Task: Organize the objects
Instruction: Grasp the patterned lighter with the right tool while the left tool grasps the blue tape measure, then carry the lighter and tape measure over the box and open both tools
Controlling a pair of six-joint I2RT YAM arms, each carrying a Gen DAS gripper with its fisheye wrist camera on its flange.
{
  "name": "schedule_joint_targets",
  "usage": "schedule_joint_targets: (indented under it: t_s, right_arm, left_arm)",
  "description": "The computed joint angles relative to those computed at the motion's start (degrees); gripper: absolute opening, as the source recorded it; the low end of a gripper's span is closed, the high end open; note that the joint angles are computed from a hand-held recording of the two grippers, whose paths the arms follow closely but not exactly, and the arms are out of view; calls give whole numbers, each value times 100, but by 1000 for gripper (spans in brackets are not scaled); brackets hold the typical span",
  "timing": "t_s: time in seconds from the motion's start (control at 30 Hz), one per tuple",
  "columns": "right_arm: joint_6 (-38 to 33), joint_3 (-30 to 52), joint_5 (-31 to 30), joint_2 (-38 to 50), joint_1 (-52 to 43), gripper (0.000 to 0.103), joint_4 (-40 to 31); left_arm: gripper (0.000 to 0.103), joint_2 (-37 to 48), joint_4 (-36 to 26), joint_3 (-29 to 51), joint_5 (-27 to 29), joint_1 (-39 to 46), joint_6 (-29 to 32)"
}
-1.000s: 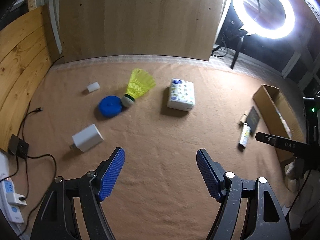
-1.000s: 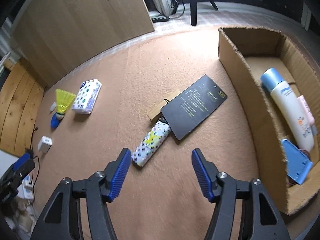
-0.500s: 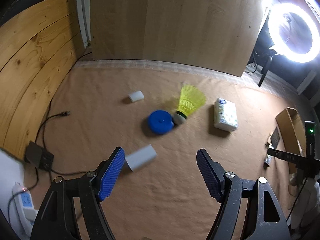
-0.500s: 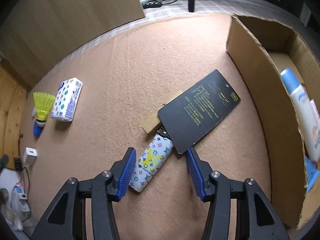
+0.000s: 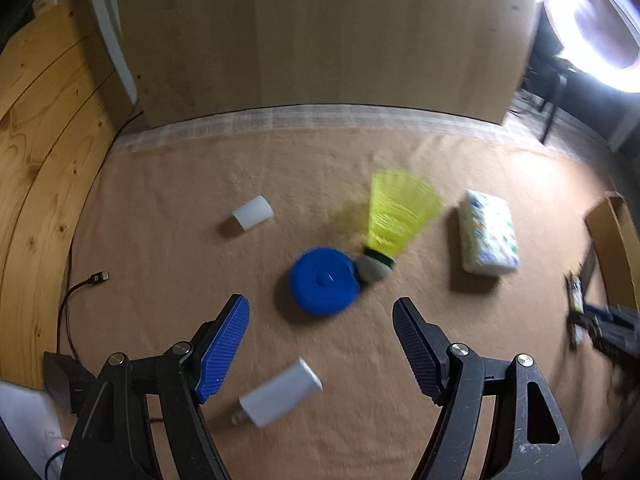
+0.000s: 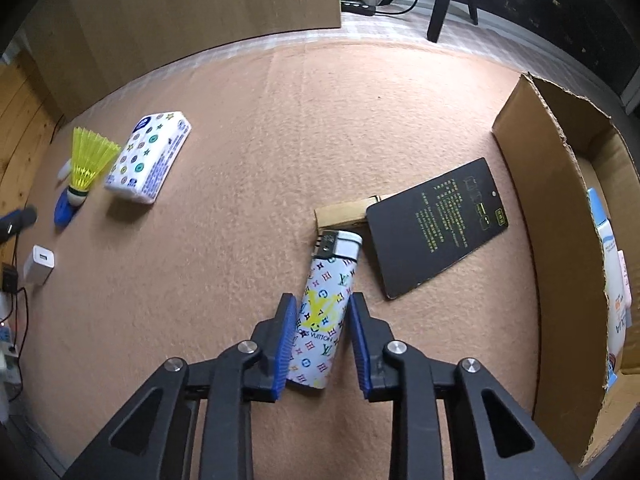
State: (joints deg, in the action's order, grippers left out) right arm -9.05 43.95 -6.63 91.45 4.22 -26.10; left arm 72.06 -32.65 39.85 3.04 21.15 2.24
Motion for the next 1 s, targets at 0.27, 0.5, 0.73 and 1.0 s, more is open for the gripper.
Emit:
schedule_joint_targets:
  t_s: [0.27,0.5,0.73,1.0]
  right_arm:
    - [-51,77,-79,76,-77,21,-41]
    - [-91,20,-97,-12,-89,21,-73]
    - [-190,83,-200,19,-127,21,-163]
    - [-485,262,-509,141,-311,20,-394]
  left_arm:
    - [62,1498,199,937,341,460,-786]
    - [44,2273,222,1325,310,417,-979]
    - [34,2110,196,1093,455,291,-1016]
    - [33,1511,269,421,572,-80,-1246]
